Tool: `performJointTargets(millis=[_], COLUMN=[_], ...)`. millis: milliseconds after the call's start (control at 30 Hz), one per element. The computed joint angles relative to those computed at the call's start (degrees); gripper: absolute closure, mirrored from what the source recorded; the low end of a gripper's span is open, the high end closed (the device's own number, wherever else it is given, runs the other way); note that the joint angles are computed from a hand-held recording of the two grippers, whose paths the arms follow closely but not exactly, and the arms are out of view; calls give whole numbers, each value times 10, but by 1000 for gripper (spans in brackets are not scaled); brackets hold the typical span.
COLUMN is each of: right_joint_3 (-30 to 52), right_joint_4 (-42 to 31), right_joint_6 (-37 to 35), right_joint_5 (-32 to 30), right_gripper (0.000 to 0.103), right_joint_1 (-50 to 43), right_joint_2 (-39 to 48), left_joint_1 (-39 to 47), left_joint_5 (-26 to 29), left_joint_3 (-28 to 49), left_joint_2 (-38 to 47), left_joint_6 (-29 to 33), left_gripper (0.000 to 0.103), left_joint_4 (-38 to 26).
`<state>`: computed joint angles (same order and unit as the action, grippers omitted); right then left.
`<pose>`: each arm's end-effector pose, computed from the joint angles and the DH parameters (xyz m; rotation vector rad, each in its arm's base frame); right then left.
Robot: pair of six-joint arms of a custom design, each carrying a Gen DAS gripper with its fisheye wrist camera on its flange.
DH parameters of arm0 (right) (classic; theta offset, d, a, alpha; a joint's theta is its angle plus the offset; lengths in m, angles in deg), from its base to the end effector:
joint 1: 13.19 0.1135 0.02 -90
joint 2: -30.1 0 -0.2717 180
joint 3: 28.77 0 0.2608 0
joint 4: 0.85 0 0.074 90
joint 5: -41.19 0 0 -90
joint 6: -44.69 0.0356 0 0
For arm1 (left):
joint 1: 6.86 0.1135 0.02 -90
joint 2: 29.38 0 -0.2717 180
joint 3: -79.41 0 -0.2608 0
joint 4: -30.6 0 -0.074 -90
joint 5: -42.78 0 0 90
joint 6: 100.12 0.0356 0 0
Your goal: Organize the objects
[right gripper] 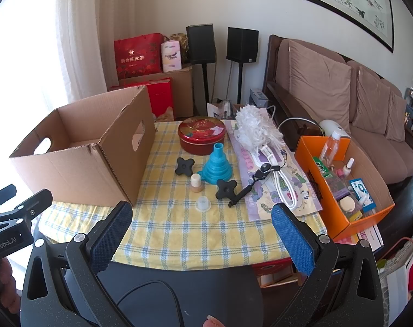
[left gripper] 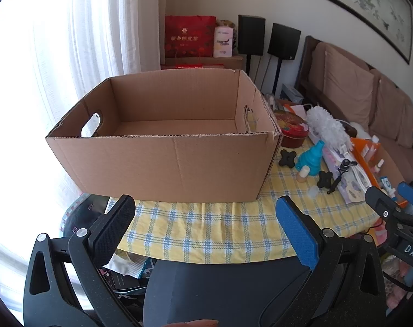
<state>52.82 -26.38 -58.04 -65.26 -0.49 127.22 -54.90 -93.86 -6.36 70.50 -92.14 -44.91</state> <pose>0.3748 0.0948 0.2422 -0.6448 2.1798 0.3276 0.2474 -0.2365 0.2582 -0.7549 2.2052 0.2607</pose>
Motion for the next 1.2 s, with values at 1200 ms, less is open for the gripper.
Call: performJointTargets(millis=[1200], right_joint_3=[82], right_joint_4=[-13], right_joint_6=[-48], right_joint_5=[-56], right_gripper=[0], right_joint_1=[-115], right_joint_2=[126], left_joint_1=[27], left_joint_5=[82], left_joint_3=[5], left_joint_2=[99], left_joint_6=[281], left_gripper=[5], left_joint_4=[302])
